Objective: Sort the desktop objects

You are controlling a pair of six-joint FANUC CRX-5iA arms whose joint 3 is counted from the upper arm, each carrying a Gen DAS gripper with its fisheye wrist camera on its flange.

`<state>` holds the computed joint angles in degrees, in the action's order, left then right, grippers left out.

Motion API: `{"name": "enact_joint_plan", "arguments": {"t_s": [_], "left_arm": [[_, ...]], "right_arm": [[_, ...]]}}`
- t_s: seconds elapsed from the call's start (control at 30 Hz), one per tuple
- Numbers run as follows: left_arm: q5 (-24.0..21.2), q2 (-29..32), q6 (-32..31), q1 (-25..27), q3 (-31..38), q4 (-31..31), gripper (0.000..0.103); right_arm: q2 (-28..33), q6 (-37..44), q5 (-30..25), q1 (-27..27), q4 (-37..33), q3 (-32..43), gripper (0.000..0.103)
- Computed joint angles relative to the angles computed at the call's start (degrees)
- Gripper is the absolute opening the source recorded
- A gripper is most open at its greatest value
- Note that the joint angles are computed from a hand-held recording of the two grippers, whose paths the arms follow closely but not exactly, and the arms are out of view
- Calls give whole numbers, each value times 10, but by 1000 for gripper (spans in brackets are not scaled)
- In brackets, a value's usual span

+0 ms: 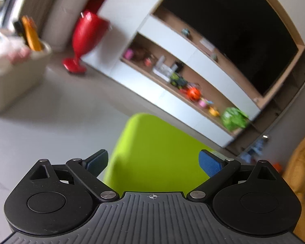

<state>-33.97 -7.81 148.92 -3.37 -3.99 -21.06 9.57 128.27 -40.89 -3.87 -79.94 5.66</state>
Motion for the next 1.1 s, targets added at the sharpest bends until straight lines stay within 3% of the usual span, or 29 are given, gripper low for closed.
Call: {"name": "enact_joint_plan", "arguments": {"t_s": [0.07, 0.1, 0.2, 0.37, 0.5, 0.6, 0.87, 1.0, 1.1], "left_arm": [[-66, 0, 76, -49, 34, -100, 99], [-99, 0, 104, -74, 49, -142, 99], [-133, -10, 150, -112, 58, -195, 102], [-166, -28, 118, -121, 31, -136, 103], [-138, -68, 137, -88, -47, -34, 103], [-176, -61, 81, -80, -42, 22, 103], [-243, -42, 35, -201, 23, -13, 103], [-303, -18, 30, -270, 65, -61, 103], [-332, -9, 36, -309, 83, -84, 103]], "right_arm": [[-6, -5, 19, 4, 7, -6, 78], [-9, -6, 28, 7, 11, -8, 79], [-17, -1, 37, 9, 17, -13, 83], [-51, -19, 53, 10, 35, -45, 86], [-106, -28, 61, -12, 23, -103, 87], [-145, -44, 63, -17, 48, -130, 89], [-237, -107, -30, -29, 140, -144, 99], [-275, -155, -56, 47, 304, -136, 100], [-316, -197, -13, 121, 418, -172, 100]]}}
